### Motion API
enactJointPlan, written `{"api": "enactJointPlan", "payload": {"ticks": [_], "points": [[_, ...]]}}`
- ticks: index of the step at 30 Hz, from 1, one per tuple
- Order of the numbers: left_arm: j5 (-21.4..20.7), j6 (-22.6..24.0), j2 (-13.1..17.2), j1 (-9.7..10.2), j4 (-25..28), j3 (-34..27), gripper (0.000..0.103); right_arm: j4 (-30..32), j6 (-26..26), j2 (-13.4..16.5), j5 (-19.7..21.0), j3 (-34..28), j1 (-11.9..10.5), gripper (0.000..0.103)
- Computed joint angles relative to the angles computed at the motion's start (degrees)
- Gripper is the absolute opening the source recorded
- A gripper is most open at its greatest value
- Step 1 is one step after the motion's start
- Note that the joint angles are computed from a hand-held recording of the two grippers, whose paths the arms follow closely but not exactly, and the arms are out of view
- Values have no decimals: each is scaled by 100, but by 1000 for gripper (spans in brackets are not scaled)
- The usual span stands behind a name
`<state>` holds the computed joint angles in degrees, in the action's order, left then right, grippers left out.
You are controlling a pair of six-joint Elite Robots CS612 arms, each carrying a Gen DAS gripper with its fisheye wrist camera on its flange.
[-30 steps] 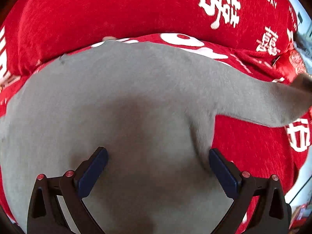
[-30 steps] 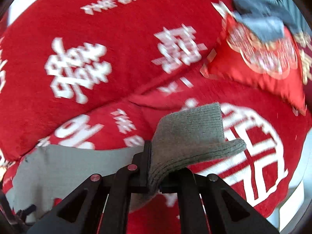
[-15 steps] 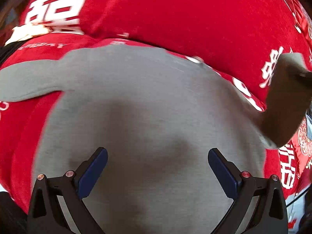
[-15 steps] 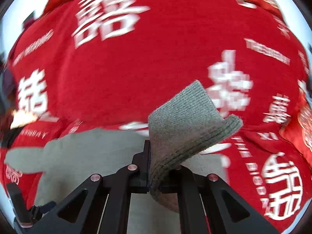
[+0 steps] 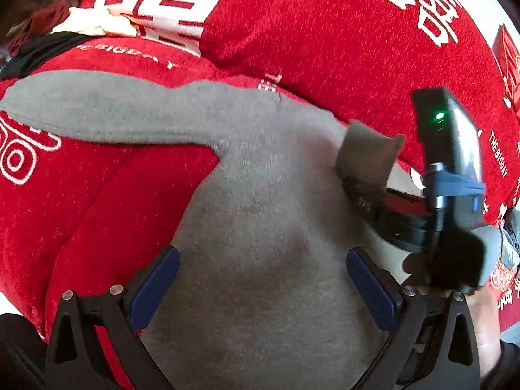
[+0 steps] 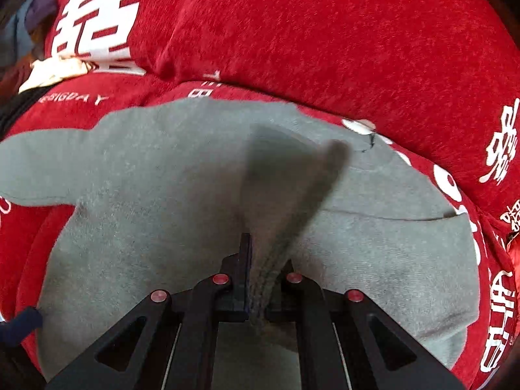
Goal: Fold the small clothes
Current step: 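Carry the held sleeve across the sweater body with the right gripper, then lay the sleeve on the sweater back and open the right gripper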
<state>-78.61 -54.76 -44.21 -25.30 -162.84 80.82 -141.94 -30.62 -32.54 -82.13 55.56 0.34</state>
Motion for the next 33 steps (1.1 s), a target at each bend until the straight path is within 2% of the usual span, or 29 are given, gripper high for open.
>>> {"api": "enactJointPlan", "payload": {"ticks": [3,4,6,7,8,10,14,18,20,22,25,26,28,30,31,32,33], "points": [[-168,-161,13,57,-63,-11,103,193,-113,-14,242,-33,-23,7],[-202,-226,15,72,-75,-3,103,459,-248,-9,407,-104,-32,12],[-211,-319,17,81,-50,-9,103,909,-605,-18,561,-218,-47,35],[-224,-339,19,83,-40,-17,103,1014,-766,-60,651,-195,-57,62],[-237,-351,23,83,-32,-30,103,966,-836,-113,728,-132,-69,75],[-293,-304,42,84,-44,-71,103,793,-975,-243,1012,10,-105,75],[-519,-136,139,88,-56,-271,103,1198,-1087,-404,1840,-122,-335,75],[-918,-97,387,120,104,-719,103,967,-592,-422,2080,-250,-630,79],[-1165,-217,573,155,334,-1046,103,793,-279,-381,1869,-293,-745,79],[-1023,-215,675,122,590,-1312,103,591,-105,-318,1444,-312,-847,79],[-1231,-336,806,133,600,-1576,103,467,47,-177,740,-422,-965,79],[-1245,-423,826,137,599,-1609,103,485,116,-147,637,-452,-1013,79],[-1183,-566,907,126,798,-1771,91,614,404,-82,523,-540,-1145,79],[-965,-483,964,93,951,-1901,88,796,829,-46,569,-595,-1280,79],[-880,-444,977,82,979,-1935,65,835,1032,-52,635,-570,-1344,79],[-934,-409,1011,95,1043,-2002,51,824,1168,-66,672,-527,-1382,79],[-1104,-427,1056,128,1111,-2076,31,778,1286,-98,714,-446,-1416,79]]}}
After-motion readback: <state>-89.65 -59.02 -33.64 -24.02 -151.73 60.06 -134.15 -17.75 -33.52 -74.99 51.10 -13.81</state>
